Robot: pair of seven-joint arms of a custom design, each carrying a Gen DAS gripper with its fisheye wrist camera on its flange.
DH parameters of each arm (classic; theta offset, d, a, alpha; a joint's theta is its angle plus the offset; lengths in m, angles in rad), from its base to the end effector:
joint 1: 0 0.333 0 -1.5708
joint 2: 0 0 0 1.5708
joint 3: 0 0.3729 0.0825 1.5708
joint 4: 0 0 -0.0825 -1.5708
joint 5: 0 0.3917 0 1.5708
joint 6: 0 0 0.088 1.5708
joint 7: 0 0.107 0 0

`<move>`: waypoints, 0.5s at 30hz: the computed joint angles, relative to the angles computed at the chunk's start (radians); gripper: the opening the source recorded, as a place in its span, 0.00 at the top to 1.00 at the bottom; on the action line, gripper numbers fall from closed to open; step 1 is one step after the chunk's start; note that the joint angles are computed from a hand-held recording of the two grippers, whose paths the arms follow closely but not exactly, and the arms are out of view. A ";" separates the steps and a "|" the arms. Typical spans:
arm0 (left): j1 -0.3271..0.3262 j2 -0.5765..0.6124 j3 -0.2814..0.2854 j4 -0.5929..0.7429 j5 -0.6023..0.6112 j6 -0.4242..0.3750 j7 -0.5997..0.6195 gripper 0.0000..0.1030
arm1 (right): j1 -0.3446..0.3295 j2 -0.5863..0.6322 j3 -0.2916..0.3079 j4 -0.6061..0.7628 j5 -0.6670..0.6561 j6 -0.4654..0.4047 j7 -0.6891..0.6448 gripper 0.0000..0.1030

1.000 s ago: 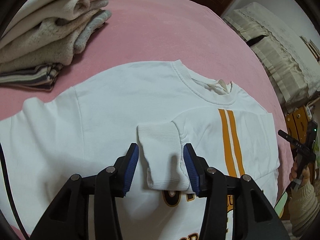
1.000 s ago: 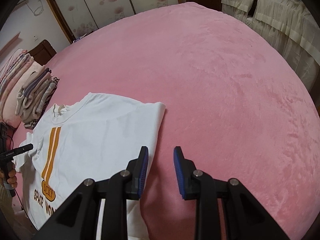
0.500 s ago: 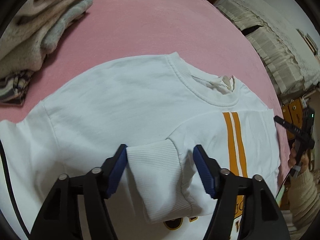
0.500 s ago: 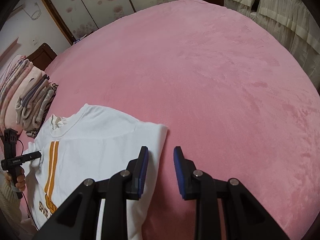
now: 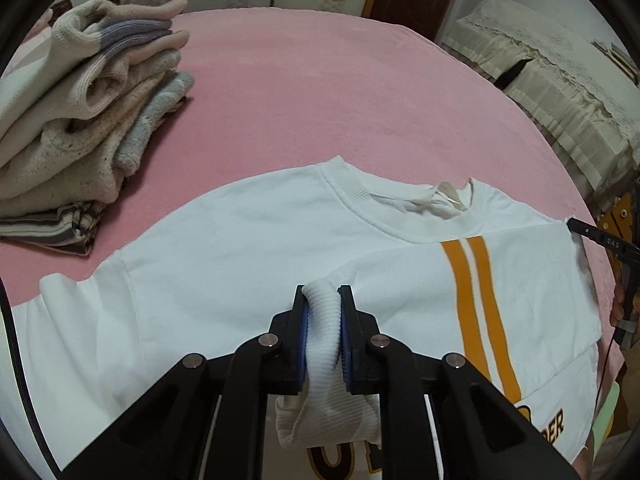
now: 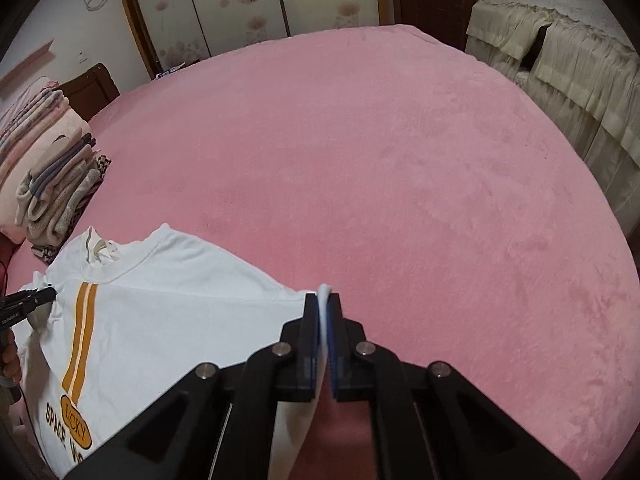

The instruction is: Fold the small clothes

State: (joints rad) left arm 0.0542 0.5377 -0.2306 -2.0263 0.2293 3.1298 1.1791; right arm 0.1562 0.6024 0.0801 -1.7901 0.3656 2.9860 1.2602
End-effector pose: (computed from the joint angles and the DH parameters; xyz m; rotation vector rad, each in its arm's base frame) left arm 0.6645 -0.1216 0.2940 -2.0255 1.9202 -0.7638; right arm 0.7232 0.1382 0.3202 -1.9716 1.6545 -0.3826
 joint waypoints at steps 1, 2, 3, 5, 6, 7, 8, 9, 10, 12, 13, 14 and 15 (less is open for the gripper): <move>-0.018 0.001 0.021 0.001 -0.001 0.004 -0.014 0.89 | 0.013 0.008 -0.015 0.008 -0.006 -0.005 0.012 0.97; -0.024 0.003 0.035 -0.004 0.000 0.014 -0.021 0.89 | 0.036 0.017 -0.043 0.014 -0.022 -0.007 0.027 0.97; -0.040 0.005 0.052 -0.006 0.000 0.025 -0.037 0.89 | 0.056 0.025 -0.065 0.018 -0.039 -0.004 0.039 0.97; -0.064 0.003 0.079 -0.020 -0.003 0.058 -0.070 0.89 | 0.077 0.036 -0.087 0.019 -0.062 0.015 0.057 0.97; -0.071 0.001 0.088 -0.027 -0.001 0.074 -0.082 0.89 | 0.076 0.038 -0.084 0.014 -0.064 0.035 0.060 0.97; -0.079 0.000 0.098 -0.035 0.003 0.087 -0.091 0.89 | 0.068 0.036 -0.075 0.007 -0.065 0.049 0.057 0.97; -0.093 0.009 0.109 -0.024 0.007 0.086 -0.100 0.89 | 0.068 0.037 -0.075 0.005 -0.068 0.055 0.057 0.97; -0.099 0.014 0.115 -0.022 0.012 0.088 -0.105 0.89 | 0.074 0.041 -0.084 0.006 -0.076 0.053 0.060 0.97; -0.104 0.011 0.120 -0.030 0.017 0.093 -0.111 0.88 | 0.086 0.045 -0.100 0.005 -0.086 0.050 0.067 0.97; -0.098 0.014 0.115 -0.029 0.023 0.092 -0.119 0.87 | 0.110 0.054 -0.128 0.007 -0.104 0.047 0.085 0.97; -0.095 0.012 0.113 -0.030 0.026 0.089 -0.123 0.86 | 0.121 0.054 -0.138 0.004 -0.111 0.050 0.095 0.97; -0.099 0.010 0.117 -0.029 0.029 0.082 -0.126 0.83 | 0.135 0.053 -0.154 0.001 -0.121 0.054 0.105 0.97; -0.122 0.005 0.141 -0.028 0.031 0.070 -0.135 0.74 | 0.144 0.050 -0.165 -0.002 -0.130 0.054 0.113 0.97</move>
